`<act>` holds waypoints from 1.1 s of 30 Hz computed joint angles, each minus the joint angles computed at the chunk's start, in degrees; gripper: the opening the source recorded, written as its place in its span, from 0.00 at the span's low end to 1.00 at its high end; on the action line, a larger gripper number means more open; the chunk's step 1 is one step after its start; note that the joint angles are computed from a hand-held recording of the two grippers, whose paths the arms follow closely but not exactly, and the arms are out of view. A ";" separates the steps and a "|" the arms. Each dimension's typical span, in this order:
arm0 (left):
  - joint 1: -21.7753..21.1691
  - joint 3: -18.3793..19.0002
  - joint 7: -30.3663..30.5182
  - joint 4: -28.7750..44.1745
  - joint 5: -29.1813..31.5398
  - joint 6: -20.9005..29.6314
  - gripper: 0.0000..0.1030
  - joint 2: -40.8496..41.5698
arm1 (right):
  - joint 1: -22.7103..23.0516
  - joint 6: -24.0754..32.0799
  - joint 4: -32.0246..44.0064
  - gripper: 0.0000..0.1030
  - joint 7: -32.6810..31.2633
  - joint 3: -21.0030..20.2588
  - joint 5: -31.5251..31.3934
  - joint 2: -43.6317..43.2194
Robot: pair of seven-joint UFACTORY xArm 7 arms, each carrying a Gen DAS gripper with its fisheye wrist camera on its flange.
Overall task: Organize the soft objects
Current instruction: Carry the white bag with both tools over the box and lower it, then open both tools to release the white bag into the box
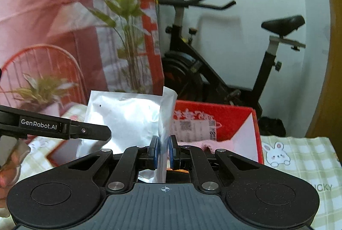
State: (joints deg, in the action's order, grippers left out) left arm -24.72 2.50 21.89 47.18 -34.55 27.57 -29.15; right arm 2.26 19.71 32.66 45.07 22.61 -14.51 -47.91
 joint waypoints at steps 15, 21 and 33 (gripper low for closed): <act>3.08 -2.71 -0.47 2.03 4.41 3.39 0.32 5.69 | 0.53 3.10 -0.22 0.11 -0.14 -1.34 -1.30 7.04; 4.07 -4.58 -1.05 1.09 8.61 1.67 0.56 4.35 | -0.34 5.34 -0.09 0.22 0.77 -0.67 -3.61 5.80; 4.88 -5.52 -5.53 -2.47 16.72 -1.88 0.96 -2.70 | -0.05 9.99 -1.12 0.90 2.70 -0.08 -4.90 -1.00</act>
State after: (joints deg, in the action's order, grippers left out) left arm -19.84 -3.02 16.35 44.71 -17.84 25.69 -31.85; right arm 2.21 29.70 31.54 47.77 22.52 -19.41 -48.92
